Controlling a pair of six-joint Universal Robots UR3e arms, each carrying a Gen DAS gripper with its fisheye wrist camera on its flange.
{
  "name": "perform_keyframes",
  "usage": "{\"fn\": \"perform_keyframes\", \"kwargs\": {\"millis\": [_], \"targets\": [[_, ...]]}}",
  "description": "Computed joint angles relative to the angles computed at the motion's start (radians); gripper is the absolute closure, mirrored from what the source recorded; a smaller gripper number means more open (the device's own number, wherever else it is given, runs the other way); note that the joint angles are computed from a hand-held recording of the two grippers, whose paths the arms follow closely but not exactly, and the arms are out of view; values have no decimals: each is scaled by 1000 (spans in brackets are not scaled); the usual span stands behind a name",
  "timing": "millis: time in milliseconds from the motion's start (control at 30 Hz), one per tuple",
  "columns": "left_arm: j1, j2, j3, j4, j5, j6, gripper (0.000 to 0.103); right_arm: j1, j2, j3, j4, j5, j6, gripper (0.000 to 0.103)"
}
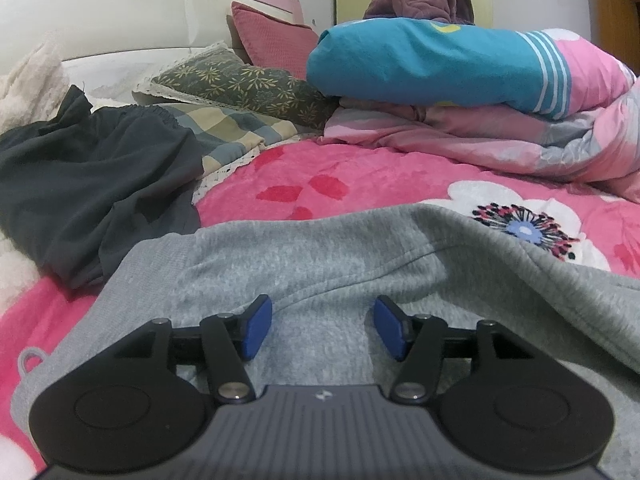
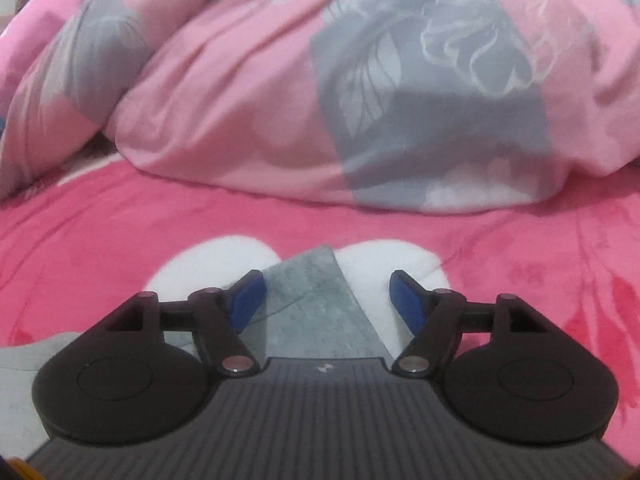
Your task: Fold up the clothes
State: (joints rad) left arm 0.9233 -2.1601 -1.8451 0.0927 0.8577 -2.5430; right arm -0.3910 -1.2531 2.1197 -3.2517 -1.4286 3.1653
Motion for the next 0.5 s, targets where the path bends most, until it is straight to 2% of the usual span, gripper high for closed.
{"fn": "perform_keyframes", "kwargs": {"millis": [67,100,133,167,200,300,400,500], "targets": [[-2,0,-1,3,3,1,44,-5,18,18,-58,17,-1,37],[-2,0,-2,5,4,1,44,-18,11,36,-79,42,0,52],[-2,0,-2,5,4,1,44,-31,5,54,-100,68,2,89],[-2,0,-2,4,3,1,44,-43,-1,71,-121,92,4,94],[-2,0,-2,4,3,1,44,-47,-8,83,-136,103,5,97],[-1,0,-3,3,2,1,44,-36,-2,104,-219,77,4,98],[0,0,-1,0,0,2,44,-44,56,112,-347,31,79,98],[1,0,3,-6,-2,3,44,-27,139,75,-387,-19,106,98]]}}
